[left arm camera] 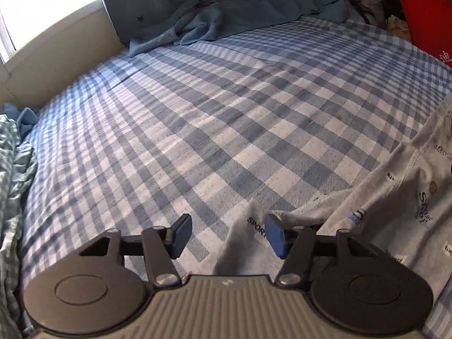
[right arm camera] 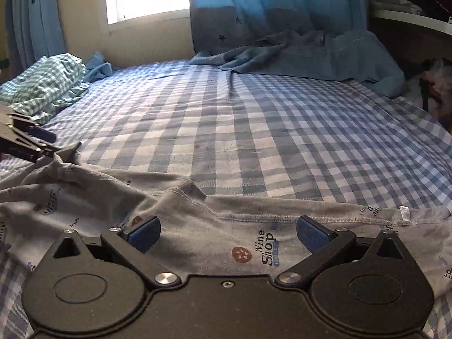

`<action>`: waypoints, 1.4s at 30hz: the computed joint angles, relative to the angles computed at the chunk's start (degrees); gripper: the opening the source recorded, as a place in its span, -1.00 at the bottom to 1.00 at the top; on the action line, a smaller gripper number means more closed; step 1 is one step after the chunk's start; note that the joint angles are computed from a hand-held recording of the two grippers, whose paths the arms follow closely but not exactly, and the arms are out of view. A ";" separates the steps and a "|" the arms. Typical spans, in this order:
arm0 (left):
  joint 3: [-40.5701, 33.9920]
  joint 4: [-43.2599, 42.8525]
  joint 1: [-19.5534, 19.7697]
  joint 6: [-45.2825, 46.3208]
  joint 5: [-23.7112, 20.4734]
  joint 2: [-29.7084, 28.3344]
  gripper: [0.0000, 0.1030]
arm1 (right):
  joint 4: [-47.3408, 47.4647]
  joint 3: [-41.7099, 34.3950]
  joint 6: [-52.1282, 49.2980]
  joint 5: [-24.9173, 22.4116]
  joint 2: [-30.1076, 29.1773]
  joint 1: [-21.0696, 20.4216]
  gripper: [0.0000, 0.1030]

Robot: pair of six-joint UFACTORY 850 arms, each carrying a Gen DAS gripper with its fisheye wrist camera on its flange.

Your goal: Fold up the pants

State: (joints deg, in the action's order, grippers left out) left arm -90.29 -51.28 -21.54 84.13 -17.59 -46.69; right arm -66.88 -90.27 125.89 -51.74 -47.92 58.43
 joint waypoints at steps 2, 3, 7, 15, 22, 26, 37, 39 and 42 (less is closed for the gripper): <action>-5.15 9.41 0.29 -10.01 -5.59 -2.90 0.21 | -0.75 -0.57 -2.81 0.68 -0.18 -0.81 0.97; -8.09 13.12 0.49 -14.21 -9.05 -4.65 0.17 | -1.59 -1.25 -4.16 1.90 -0.47 -1.59 0.96; -12.76 19.42 0.11 -23.57 -12.64 -7.71 -0.96 | -9.19 -1.03 -4.95 12.78 -0.06 -5.32 0.71; -11.32 11.21 0.38 -22.45 -6.74 -8.36 -0.97 | 10.04 -20.54 -41.23 29.26 -10.96 -12.59 0.27; -12.47 -0.42 3.04 -20.18 -9.86 -10.26 -0.94 | 46.99 -38.89 -81.75 29.27 -21.80 -15.48 0.25; -9.24 -3.34 2.50 -16.63 -5.85 -8.27 -0.84 | 36.76 -44.99 -80.51 18.77 -25.50 -13.96 0.42; 2.69 -19.95 0.36 27.23 -11.70 1.00 0.31 | -1.32 5.76 -28.58 37.04 5.90 -15.44 0.54; 1.53 -9.12 -2.20 22.99 -8.24 0.10 -0.05 | 8.02 8.44 -37.18 39.73 7.18 -15.93 0.39; -0.65 5.72 -4.69 8.76 -3.24 -1.97 -1.00 | 13.07 11.59 -42.48 44.51 8.57 -16.63 -0.04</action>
State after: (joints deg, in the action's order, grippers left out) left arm -90.94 -45.56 -26.23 92.89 -20.83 -48.66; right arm -53.81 -78.68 83.41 -7.23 -39.35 41.79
